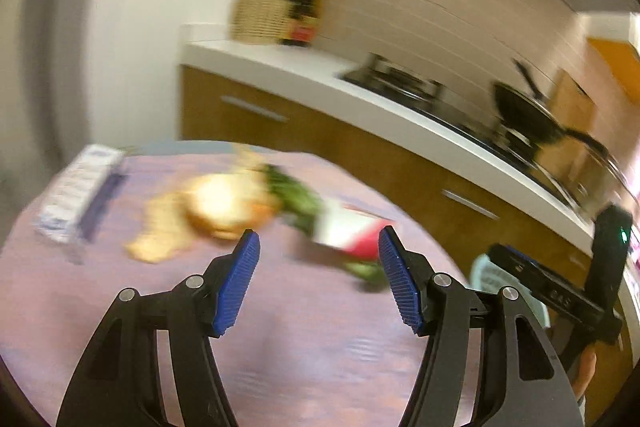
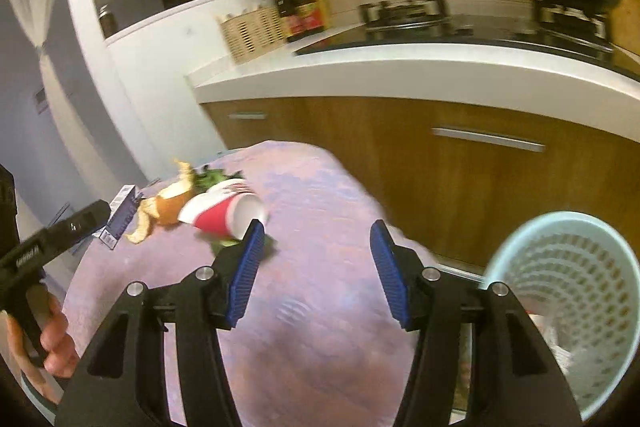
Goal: Collect trash
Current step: 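Move both tools back over the table toward the orange peels and cup, then grasp an orange peel with the left tool and lift it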
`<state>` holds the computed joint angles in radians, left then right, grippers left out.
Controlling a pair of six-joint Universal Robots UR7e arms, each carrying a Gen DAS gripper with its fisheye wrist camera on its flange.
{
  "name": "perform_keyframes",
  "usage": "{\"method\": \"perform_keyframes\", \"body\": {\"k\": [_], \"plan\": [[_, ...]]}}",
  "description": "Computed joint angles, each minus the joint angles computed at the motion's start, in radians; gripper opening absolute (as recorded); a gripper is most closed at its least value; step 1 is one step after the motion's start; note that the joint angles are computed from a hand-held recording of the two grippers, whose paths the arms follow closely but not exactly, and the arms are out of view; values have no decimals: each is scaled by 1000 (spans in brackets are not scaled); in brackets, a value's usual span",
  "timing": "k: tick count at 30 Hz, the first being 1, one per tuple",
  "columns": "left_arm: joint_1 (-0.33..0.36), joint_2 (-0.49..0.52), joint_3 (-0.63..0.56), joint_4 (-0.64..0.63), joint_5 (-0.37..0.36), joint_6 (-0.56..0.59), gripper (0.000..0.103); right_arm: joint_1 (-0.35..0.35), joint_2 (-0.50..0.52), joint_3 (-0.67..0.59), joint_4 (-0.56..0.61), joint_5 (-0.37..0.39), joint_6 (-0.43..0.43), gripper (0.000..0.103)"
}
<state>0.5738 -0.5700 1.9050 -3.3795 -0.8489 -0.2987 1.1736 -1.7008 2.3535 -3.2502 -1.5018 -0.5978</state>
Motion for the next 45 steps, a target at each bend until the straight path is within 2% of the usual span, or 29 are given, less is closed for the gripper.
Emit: {"method": "perform_keyframes", "body": {"k": [6, 8, 9, 12, 15, 18, 20, 24, 25, 28, 29, 34, 35, 41, 45], "plan": [[97, -70, 11, 41, 4, 30, 60, 75, 134, -36, -50, -56, 41, 52], [133, -78, -11, 73, -14, 49, 60, 104, 173, -47, -73, -113, 35, 52], [148, -79, -23, 87, -28, 52, 60, 110, 181, -48, -87, -123, 30, 52], [207, -73, -79, 148, -133, 43, 60, 106, 184, -54, -81, -124, 32, 52], [235, -45, -141, 189, -165, 56, 60, 104, 186, -60, -65, -130, 35, 52], [252, -22, -178, 219, -195, 59, 60, 118, 203, -63, -87, -167, 28, 52], [254, -6, -197, 248, -198, 55, 60, 128, 215, -64, -102, -187, 21, 55], [238, 24, -220, 280, -134, 57, 60, 135, 222, -55, -135, -198, 4, 58], [232, 26, -219, 287, -114, 50, 55, 135, 221, -54, -136, -194, 0, 59], [211, 21, -204, 332, -34, 18, 33, 136, 222, -51, -142, -194, -5, 59], [207, 16, -195, 341, -23, 10, 22, 137, 223, -51, -141, -196, -6, 60], [202, -1, -164, 332, -35, 3, 10, 140, 227, -54, -141, -201, -13, 60], [199, -1, -157, 311, -31, 8, 3, 140, 227, -53, -144, -202, -12, 60], [148, -46, -52, 168, -29, 34, 3, 141, 227, -51, -144, -201, -16, 60], [104, -102, 57, 125, 12, -37, 3, 146, 230, -48, -155, -206, -30, 60]]}}
